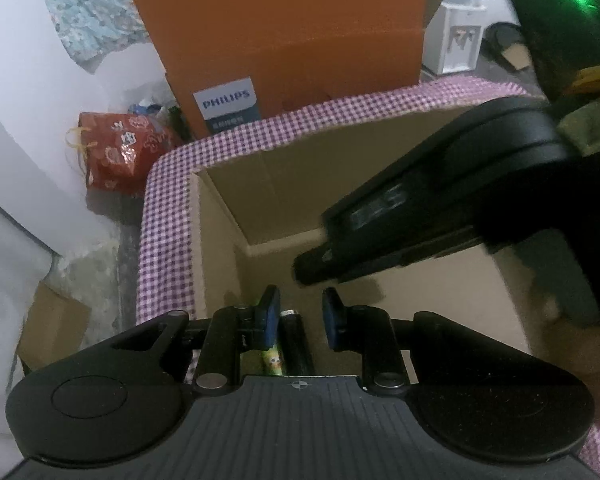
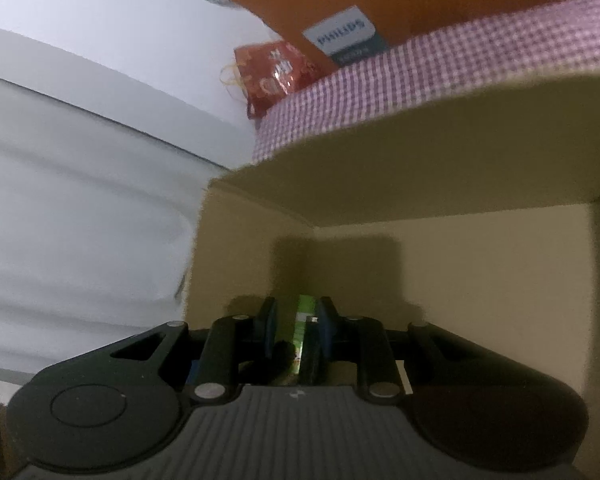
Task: Organize rigid objects
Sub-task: 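Lower the black tube into the box and open the right gripper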
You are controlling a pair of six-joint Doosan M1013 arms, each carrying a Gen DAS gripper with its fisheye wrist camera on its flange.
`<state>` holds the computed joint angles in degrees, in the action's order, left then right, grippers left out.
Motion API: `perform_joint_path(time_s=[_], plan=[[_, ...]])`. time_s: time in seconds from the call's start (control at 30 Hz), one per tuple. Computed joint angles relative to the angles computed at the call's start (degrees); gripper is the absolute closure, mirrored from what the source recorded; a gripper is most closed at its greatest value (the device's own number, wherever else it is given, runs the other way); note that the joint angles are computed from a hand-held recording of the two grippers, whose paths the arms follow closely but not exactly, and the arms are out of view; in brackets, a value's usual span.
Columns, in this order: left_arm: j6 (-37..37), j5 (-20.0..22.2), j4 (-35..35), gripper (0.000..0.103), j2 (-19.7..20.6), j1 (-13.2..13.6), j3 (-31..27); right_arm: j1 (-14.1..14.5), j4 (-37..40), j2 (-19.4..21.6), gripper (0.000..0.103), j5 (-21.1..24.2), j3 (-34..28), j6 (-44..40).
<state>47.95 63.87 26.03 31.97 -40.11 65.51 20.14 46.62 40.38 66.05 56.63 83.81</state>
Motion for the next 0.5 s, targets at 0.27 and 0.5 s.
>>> perform_joint_path(time_s=[0.27, 0.5], plan=[[-2.95, -5.54, 1.21, 0.075, -5.68, -1.81, 4.73, -3.30, 6.65, -9.25, 0.079, -5.98, 10.86, -8.78], [-6.95, -13.42, 3.16, 0.067, -12.75, -4.93, 12.40, -7.73, 13.57, -21.76, 0.078, -12.02, 25.91, -20.03]])
